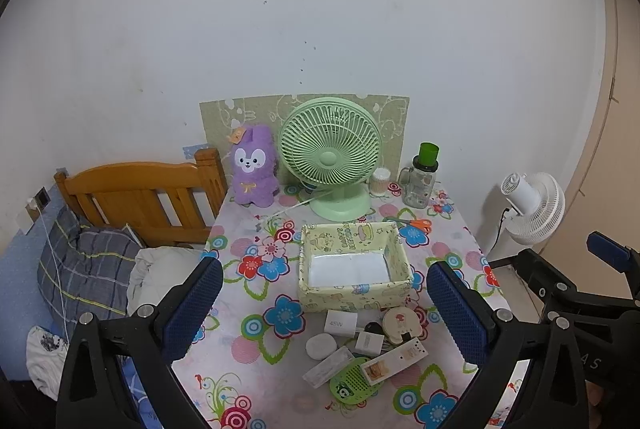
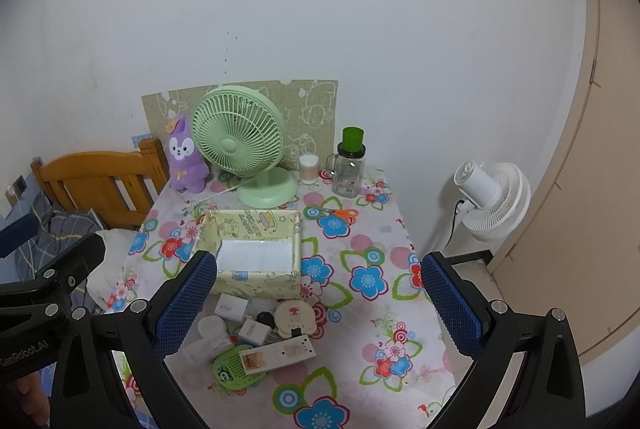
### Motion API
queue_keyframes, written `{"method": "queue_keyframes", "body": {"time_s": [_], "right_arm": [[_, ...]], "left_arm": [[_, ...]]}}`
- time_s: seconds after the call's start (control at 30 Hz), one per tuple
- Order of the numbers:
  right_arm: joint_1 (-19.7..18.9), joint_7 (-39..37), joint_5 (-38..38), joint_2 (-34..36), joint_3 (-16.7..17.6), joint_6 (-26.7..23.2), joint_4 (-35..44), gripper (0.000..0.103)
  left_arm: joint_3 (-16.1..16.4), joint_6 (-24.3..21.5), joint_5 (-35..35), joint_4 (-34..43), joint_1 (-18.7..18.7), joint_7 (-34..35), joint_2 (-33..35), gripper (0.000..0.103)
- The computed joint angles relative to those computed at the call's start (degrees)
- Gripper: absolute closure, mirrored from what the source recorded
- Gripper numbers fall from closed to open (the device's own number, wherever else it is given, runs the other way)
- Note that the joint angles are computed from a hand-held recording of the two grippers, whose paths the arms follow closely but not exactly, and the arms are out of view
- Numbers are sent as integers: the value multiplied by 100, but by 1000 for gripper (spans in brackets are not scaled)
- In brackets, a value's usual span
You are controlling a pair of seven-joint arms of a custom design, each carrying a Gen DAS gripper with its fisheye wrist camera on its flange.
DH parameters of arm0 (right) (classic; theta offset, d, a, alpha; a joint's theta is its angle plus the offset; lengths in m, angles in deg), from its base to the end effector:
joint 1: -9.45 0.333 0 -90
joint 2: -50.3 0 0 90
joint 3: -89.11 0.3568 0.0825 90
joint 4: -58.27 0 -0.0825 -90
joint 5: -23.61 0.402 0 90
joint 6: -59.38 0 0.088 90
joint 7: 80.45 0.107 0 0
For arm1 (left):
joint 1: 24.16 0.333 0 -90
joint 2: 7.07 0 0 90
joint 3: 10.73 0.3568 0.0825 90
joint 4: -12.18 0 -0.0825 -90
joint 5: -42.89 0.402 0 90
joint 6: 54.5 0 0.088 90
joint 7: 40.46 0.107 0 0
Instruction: Organize rigid objects
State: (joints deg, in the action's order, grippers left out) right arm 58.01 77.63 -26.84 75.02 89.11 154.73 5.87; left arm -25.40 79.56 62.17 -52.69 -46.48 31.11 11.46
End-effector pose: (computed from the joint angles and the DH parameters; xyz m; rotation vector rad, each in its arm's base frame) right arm 0.5246 0.4796 0.7534 -1.3498 2.0435 -1.0436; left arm 0.6014 -0.3899 0.7795 -1.3582 2.0292 -1.0104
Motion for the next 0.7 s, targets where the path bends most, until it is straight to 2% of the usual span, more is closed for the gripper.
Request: {"method": "queue_keyframes", "body": {"time_s": [0.7], "right_arm": [[-55, 11, 28, -38, 26, 141, -114, 0]], "left_arm": [[28, -8, 75, 16, 7, -33, 12, 0]]}}
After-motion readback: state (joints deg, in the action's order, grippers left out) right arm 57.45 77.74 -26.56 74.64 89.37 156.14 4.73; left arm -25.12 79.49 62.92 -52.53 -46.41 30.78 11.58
